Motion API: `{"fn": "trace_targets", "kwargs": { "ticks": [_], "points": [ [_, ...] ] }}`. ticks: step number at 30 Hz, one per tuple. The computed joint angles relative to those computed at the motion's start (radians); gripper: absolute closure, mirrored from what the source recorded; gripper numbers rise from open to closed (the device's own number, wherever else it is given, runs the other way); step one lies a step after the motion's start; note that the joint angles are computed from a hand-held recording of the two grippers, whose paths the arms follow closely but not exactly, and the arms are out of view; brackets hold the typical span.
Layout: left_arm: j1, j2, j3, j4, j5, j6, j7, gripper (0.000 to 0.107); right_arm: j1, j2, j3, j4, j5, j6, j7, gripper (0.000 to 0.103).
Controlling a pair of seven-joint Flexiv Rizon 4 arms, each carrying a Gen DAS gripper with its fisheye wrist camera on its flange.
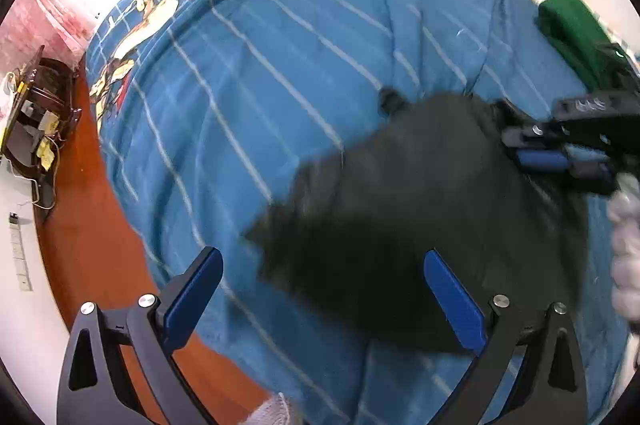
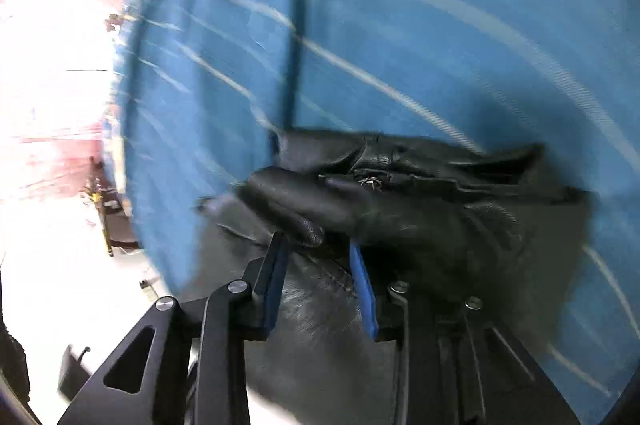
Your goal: Fold large clothes
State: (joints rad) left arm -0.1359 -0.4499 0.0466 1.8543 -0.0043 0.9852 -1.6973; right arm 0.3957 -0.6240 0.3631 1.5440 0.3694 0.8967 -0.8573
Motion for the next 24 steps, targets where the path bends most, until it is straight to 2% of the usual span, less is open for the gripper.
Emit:
{"fn": "trace_targets", "kwargs": {
  "ticks": [3,4,5,6,7,8,10,12,14,16,17,18,19,21,24],
  "points": [
    [0.017,0.026,-0.004,0.035,-0.027,-0.014,0.001,0.004,-0.030,0.008,0.024,-0.028,0.016,-0.054,-0.049,0.070],
    [0.033,0.039,-0.015,0.059,-0.061,-0.014,0.006,0.004,-0.046,0.033,0.034,-0.007,0.045,-0.045,-0.065,0.069],
    [0.046,0.050,-0.024,0.081,-0.094,-0.013,0.007,0.004,-0.076,0.077,0.055,0.034,0.102,-0.004,-0.098,0.063],
    [0.068,0.065,-0.043,0.118,-0.157,0.000,0.011,0.004,-0.100,0.116,0.074,0.074,0.163,0.050,-0.134,0.054],
    [0.087,0.075,-0.062,0.148,-0.219,0.018,0.020,0.004,-0.110,0.163,0.077,0.127,0.204,0.107,-0.155,0.031],
    [0.113,0.082,-0.095,0.188,-0.314,0.049,0.039,0.004,-0.101,0.211,0.064,0.186,0.216,0.169,-0.153,0.016],
    [0.145,0.072,-0.149,0.233,-0.473,0.086,0.082,0.005,-0.059,0.314,0.022,0.322,0.184,0.277,-0.094,0.016],
    [0.170,0.038,-0.210,0.252,-0.642,0.125,0.130,0.005,-0.048,0.373,0.004,0.400,0.144,0.259,-0.060,0.016],
    [0.167,0.004,-0.248,0.256,-0.758,0.197,0.163,0.006,-0.063,0.409,0.015,0.459,0.185,0.256,-0.100,0.016],
    [0.138,-0.022,-0.237,0.247,-0.774,0.264,0.139,0.045,-0.115,0.419,0.049,0.486,0.367,0.264,-0.234,0.016],
    [0.131,-0.029,-0.233,0.245,-0.775,0.286,0.125,0.050,-0.139,0.412,0.060,0.489,0.465,0.265,-0.310,0.016],
    [0.144,-0.026,-0.257,0.258,-0.807,0.316,0.142,0.069,-0.149,0.395,0.064,0.483,0.539,0.261,-0.370,0.016],
    [0.173,-0.019,-0.308,0.278,-0.872,0.356,0.193,0.078,-0.150,0.370,0.059,0.475,0.582,0.260,-0.415,0.016],
    [0.201,-0.002,-0.358,0.306,-0.958,0.381,0.263,0.080,-0.205,0.298,0.084,0.429,0.775,0.233,-0.623,0.016],
    [0.204,0.010,-0.369,0.324,-1.049,0.374,0.344,0.080,-0.255,0.194,0.092,0.351,0.975,0.161,-0.881,0.014]
  ]
}}
